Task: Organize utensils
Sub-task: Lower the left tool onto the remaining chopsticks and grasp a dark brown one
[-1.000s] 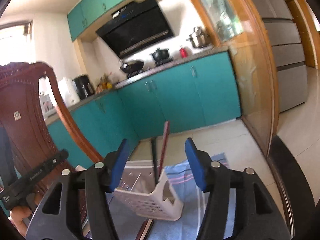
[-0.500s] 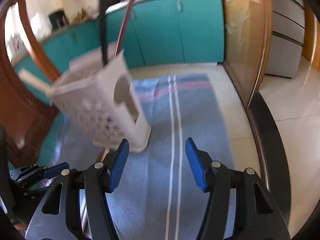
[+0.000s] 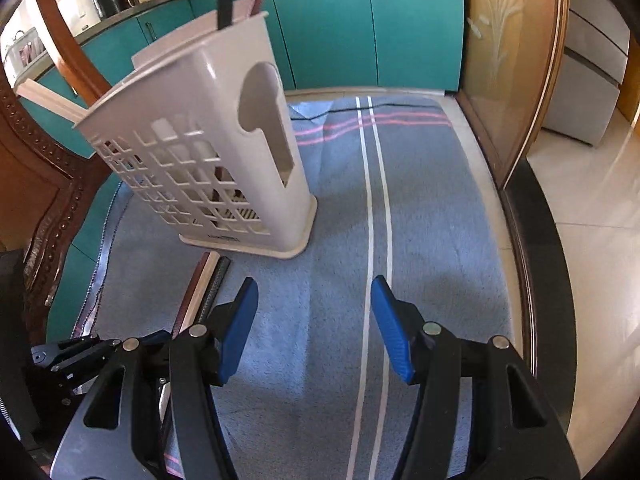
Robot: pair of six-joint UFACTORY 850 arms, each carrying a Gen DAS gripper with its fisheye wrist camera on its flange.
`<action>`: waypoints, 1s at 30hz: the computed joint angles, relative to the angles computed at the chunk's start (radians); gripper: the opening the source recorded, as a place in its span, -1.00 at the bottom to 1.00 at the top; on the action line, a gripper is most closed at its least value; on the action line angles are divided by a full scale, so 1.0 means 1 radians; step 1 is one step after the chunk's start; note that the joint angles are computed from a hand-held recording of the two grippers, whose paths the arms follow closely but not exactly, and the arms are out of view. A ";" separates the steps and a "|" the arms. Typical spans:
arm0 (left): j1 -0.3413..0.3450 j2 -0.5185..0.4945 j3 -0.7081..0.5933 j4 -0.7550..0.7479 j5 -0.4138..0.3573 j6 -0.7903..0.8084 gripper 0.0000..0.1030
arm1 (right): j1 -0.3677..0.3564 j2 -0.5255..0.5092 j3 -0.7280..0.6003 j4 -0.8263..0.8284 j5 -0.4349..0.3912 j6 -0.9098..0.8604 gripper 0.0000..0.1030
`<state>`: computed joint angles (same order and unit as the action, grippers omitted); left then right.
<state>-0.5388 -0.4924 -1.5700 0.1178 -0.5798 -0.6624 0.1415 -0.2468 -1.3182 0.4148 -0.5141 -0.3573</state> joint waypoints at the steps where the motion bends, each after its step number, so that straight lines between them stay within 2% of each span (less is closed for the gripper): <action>1: 0.008 0.008 0.005 -0.031 0.009 0.029 -0.65 | 0.000 -0.002 0.000 -0.004 -0.002 0.003 0.12; 4: 0.007 0.034 0.030 -0.110 0.055 0.100 -0.65 | 0.003 -0.005 -0.002 -0.029 -0.006 0.026 0.12; 11: 0.010 0.061 0.066 -0.110 0.071 0.077 -0.64 | 0.015 -0.016 -0.008 -0.060 -0.017 0.044 0.12; 14: 0.019 0.082 0.090 -0.214 0.101 0.183 -0.64 | 0.020 -0.022 -0.010 -0.071 -0.019 0.048 0.12; 19: 0.010 0.104 0.119 -0.298 0.144 0.286 -0.64 | 0.027 -0.021 -0.006 -0.077 -0.017 0.053 0.12; 22: 0.004 0.099 0.113 -0.226 0.132 0.211 -0.58 | 0.033 -0.021 -0.003 -0.089 -0.017 0.059 0.12; 26: -0.001 0.091 0.101 -0.070 0.079 0.067 -0.57 | 0.041 -0.025 -0.001 -0.112 -0.021 0.075 0.12; 30: -0.002 0.062 0.077 -0.040 0.031 0.042 -0.57 | 0.038 -0.039 -0.009 -0.007 -0.073 -0.023 0.12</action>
